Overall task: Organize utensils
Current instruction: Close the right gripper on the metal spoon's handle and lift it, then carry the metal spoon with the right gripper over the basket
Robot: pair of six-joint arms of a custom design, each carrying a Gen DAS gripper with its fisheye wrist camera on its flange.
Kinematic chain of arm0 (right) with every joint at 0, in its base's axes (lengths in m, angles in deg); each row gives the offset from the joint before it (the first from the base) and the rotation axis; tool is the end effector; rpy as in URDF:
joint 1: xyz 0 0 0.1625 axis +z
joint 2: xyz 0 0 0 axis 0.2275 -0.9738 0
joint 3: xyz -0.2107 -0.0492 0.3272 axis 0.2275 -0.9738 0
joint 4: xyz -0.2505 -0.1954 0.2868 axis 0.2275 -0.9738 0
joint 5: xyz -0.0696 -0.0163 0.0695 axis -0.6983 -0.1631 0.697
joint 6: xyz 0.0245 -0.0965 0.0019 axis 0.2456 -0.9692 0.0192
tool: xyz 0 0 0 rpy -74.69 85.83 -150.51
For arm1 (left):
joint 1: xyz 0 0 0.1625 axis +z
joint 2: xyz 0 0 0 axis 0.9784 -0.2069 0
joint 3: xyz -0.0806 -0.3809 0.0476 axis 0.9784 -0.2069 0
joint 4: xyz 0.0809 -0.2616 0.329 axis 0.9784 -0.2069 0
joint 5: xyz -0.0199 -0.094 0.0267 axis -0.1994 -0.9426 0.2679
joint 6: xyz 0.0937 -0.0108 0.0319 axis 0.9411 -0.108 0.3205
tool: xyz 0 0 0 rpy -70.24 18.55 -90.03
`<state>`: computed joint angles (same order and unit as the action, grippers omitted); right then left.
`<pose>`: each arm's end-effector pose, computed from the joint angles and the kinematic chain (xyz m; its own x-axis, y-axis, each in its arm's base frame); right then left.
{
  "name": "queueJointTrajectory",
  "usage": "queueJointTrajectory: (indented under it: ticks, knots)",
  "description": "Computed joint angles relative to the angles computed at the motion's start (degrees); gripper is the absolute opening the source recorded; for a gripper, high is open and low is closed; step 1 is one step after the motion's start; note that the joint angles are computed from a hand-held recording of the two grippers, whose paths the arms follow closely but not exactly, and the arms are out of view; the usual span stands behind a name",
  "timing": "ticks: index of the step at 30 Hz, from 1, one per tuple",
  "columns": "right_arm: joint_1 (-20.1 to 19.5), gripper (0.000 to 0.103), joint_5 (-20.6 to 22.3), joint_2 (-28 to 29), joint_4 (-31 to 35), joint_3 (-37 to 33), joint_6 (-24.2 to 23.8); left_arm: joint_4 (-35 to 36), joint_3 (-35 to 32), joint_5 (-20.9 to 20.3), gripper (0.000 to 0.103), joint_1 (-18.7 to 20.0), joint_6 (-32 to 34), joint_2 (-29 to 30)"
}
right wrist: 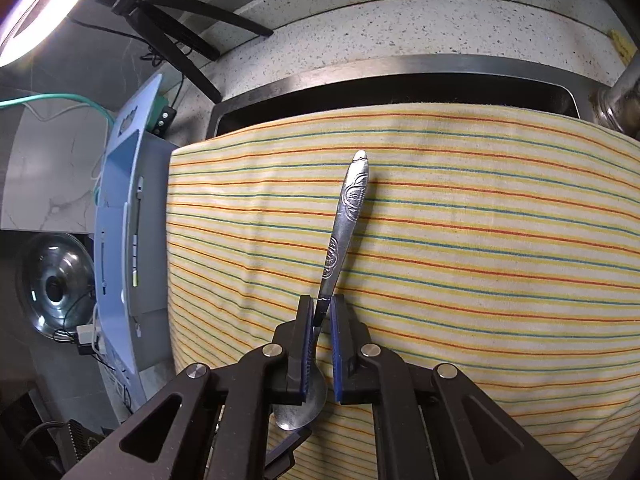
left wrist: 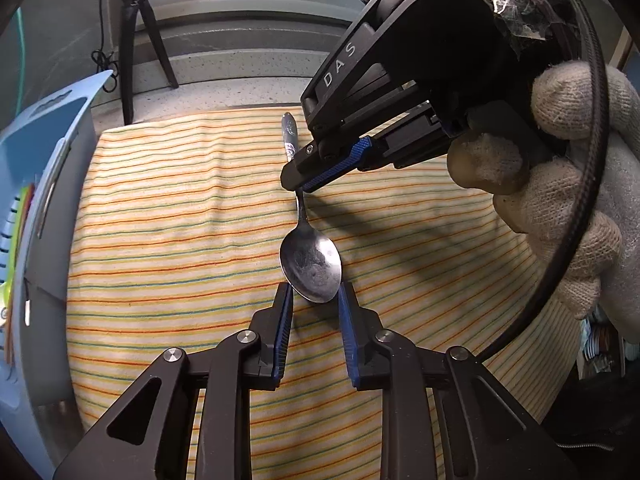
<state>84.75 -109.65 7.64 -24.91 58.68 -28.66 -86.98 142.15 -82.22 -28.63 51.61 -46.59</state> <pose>0.2032 -0.7194 0.2194 -0.9519 0.0841 0.2947 0.0538 0.9925 -0.1094 -0.2851 -0.6077 0.1323 -0.7373 0.5052 -0.4485 0.6161 0.7752 -0.1396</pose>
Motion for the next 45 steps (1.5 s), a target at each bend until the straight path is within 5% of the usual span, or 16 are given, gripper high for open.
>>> queueJointTrajectory:
  ticks: [15, 45]
  knots:
    - [3.5, 0.005, 7.3, 3.5, -0.8, -5.6, 0.1, -3.0, 3.2, 4.5, 0.021, -1.3, -0.8, -7.1]
    - [10.7, 0.005, 13.6, 28.8, 9.5, -34.6, 1.2, 2.4, 3.7, 11.1, 0.021, 5.1, -2.0, -16.9]
